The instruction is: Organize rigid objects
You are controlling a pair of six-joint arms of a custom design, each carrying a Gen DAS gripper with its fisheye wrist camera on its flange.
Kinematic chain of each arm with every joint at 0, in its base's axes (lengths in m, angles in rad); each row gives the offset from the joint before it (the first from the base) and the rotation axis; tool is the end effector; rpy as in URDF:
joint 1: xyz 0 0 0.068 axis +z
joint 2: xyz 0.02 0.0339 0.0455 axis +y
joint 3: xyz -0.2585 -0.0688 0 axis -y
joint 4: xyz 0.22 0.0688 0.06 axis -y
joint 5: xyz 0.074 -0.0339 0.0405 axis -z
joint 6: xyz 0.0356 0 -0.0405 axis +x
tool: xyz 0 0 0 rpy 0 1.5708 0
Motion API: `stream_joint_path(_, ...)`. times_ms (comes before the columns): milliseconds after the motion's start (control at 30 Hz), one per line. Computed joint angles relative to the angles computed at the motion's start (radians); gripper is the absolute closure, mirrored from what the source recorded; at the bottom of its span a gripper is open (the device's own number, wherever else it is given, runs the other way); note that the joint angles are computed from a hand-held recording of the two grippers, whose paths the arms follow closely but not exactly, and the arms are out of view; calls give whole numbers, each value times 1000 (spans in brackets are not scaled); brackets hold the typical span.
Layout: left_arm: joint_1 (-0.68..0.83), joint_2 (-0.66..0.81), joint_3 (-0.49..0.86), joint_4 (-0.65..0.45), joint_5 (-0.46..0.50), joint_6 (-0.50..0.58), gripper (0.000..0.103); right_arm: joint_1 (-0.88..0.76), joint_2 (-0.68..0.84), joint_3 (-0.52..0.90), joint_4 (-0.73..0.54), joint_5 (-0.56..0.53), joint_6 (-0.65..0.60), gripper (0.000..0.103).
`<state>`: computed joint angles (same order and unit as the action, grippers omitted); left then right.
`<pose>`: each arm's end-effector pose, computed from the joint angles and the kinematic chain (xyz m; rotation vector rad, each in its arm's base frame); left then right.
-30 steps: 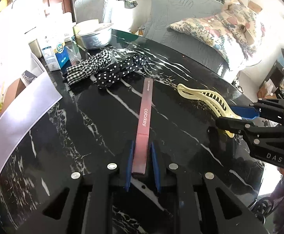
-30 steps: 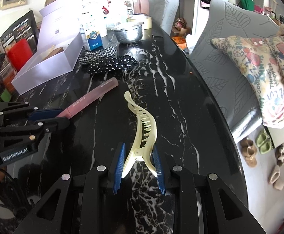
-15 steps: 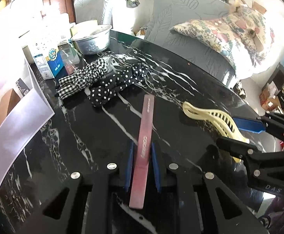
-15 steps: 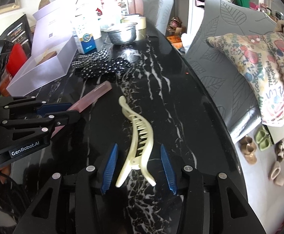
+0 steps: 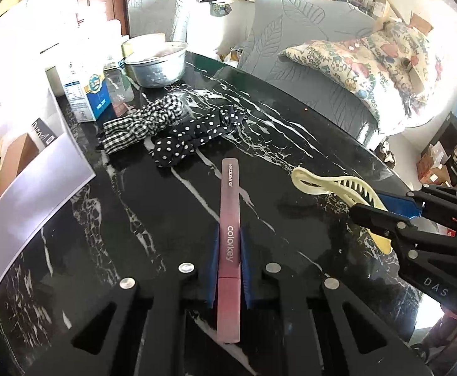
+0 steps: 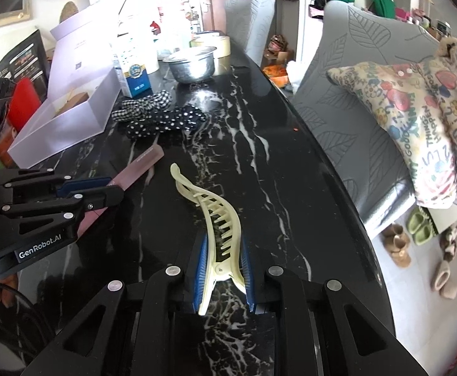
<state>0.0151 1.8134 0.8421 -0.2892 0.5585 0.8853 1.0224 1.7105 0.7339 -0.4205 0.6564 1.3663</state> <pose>0.2878 -0.0145 0.1174 1.1937 2.2933 -0.4910 0.1471 0.1991 0.1201 0.4944 2.4191 -0.1091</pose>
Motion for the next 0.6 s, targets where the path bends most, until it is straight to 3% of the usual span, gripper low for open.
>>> stream_joint_path(600, 203, -49, 32, -124, 78, 85, 90, 43, 89, 145, 2, 16, -95, 83)
